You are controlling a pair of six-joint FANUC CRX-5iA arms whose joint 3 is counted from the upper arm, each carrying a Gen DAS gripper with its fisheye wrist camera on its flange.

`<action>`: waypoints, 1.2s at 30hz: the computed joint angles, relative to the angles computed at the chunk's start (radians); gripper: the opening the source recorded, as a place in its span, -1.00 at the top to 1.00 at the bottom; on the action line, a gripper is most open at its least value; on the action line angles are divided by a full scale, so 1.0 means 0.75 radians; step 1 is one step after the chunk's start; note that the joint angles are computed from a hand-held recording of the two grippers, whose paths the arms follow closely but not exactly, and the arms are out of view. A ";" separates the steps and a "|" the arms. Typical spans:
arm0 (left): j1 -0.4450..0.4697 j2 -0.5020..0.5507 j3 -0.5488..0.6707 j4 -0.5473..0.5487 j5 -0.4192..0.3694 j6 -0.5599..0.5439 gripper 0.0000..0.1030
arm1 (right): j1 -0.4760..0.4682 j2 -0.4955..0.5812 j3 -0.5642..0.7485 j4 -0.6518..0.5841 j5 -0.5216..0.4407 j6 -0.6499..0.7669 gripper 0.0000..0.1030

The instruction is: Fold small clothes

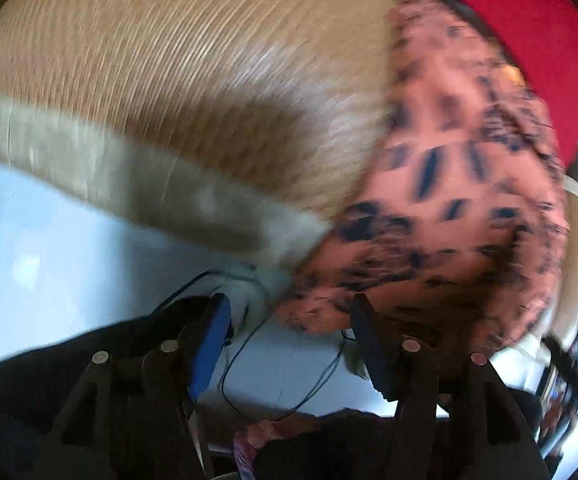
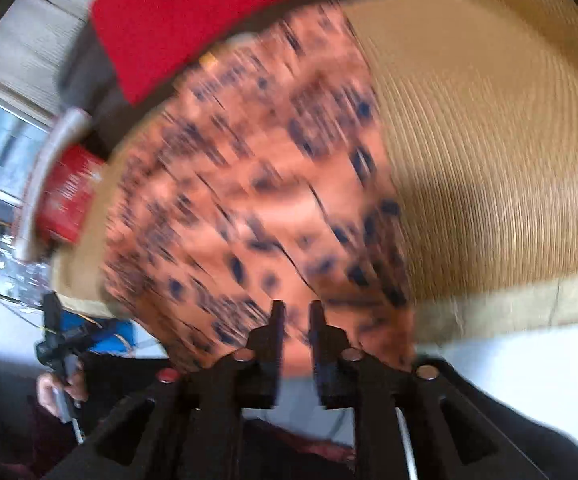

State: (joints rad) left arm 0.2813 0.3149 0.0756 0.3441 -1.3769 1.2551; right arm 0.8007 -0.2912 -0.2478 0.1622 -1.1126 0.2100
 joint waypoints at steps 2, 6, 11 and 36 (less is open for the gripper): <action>-0.001 0.015 -0.019 -0.007 0.002 0.027 -0.24 | 0.031 0.022 -0.034 -0.023 -0.056 -0.022 0.19; -0.022 0.034 -0.066 0.021 0.043 0.057 -0.42 | 0.038 0.019 -0.120 -0.088 -0.075 -0.070 -0.61; -0.061 0.050 -0.096 0.000 0.090 0.077 -0.50 | -0.071 0.117 -0.121 -0.229 -0.078 0.128 -0.61; -0.034 -0.090 -0.256 0.059 0.195 -0.009 -0.55 | 0.344 -0.229 -0.329 0.241 0.023 -0.277 0.75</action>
State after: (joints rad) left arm 0.2558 0.2474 -0.1164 0.3886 -1.2307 1.2487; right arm 1.0585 -0.4631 -0.4947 0.3430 -1.0951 0.0021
